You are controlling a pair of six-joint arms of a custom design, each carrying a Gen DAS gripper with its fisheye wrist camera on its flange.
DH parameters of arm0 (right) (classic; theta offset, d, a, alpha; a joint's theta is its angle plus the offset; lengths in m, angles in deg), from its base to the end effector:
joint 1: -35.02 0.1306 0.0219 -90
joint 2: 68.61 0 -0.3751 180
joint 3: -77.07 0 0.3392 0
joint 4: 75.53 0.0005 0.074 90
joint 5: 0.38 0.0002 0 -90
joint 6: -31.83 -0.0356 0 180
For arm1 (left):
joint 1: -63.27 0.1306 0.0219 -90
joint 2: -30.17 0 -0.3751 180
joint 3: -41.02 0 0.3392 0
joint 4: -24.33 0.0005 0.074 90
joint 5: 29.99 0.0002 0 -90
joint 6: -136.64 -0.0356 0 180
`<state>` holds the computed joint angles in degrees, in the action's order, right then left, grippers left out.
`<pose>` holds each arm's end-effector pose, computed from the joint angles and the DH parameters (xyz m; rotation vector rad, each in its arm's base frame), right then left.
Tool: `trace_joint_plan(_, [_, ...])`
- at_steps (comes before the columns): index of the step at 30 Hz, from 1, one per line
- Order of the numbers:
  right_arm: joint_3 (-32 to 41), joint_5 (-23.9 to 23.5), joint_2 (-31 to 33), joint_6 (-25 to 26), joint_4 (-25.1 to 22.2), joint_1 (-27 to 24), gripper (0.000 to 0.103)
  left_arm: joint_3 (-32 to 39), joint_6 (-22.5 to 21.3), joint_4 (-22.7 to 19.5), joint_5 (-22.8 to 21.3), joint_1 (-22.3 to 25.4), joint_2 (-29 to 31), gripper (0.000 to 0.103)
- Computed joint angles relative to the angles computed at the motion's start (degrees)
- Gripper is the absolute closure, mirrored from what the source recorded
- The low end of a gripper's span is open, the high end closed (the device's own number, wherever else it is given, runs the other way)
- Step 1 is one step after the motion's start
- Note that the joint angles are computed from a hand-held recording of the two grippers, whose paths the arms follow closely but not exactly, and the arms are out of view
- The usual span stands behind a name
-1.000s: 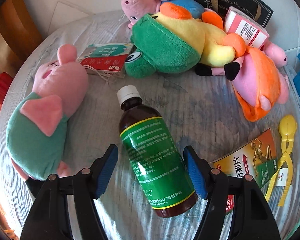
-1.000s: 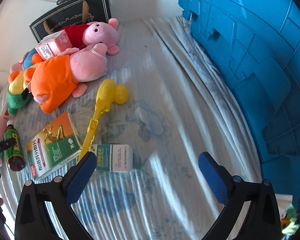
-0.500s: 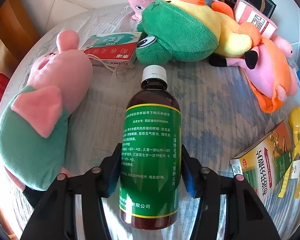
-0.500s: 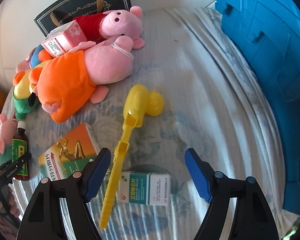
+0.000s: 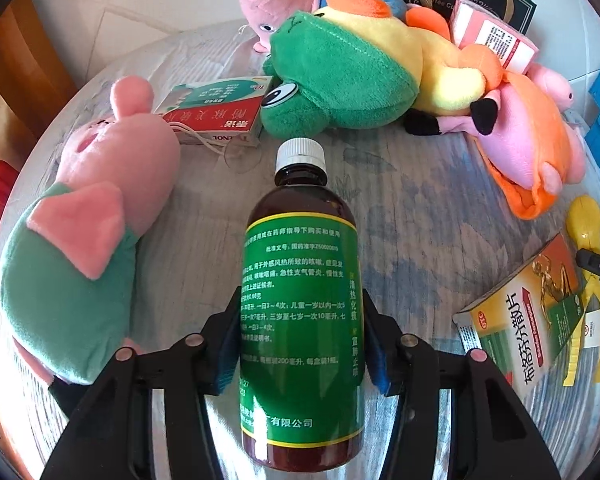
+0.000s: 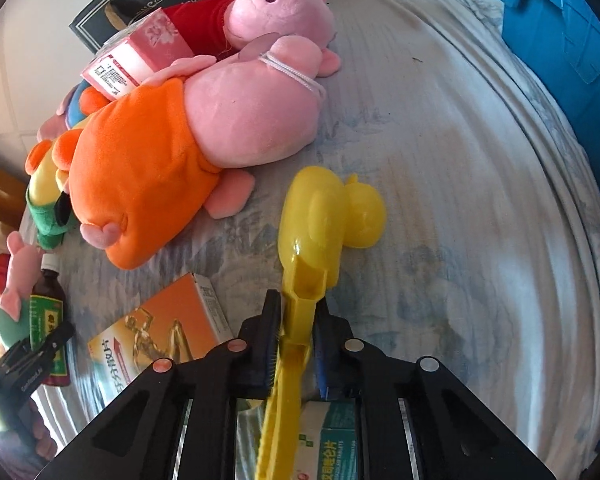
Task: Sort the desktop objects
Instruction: 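Grasp the green-labelled brown bottle with the left gripper while the right grasps the yellow clamp, then carry the bottle and yellow clamp over the blue bin with both grippers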
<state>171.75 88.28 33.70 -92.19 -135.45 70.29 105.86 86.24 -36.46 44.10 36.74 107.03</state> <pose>0.3915 0.2773 0.3507 -0.0372 2.8119 0.3443 0.2727 -0.1258 0.3218 -0.3692 2.7149 0.0949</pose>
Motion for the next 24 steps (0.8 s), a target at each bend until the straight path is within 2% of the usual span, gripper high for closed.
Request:
trace_joint_plan(3, [-0.05, 0.45, -1.28, -0.06, 0.52, 1.22, 0.09, 1.01, 2.47, -2.83, -2.72, -3.23, -2.0, 0.052])
trace_joint_plan(8, [1.25, 4.1, -5.15, -0.28, -0.38, 3.9, 0.09, 2.95, 7.83, -7.69, -6.68, -9.56, -6.2, 0.052])
trace_joint_plan(9, [1.16, 5.03, -6.36, -0.36, -0.48, 4.53, 0.091, 4.26, 10.69, -9.86, -8.62, -12.82, -6.6, 0.052])
trace_joint_plan(14, [3.06, 11.11, -11.02, -0.86, -1.74, 8.78, 0.093, 8.14, 16.45, -16.72, -15.66, -21.13, -10.5, 0.052])
trace_joint_plan(18, [4.1, 15.35, -15.32, -1.08, -3.19, 11.67, 0.093, 10.4, 16.65, -19.6, -19.74, -24.26, -13.51, 0.052])
trace_joint_plan(24, [6.08, 23.0, -21.41, -1.97, -7.78, 17.17, 0.093, 17.66, 24.37, -26.92, -26.77, -35.68, -11.15, 0.052])
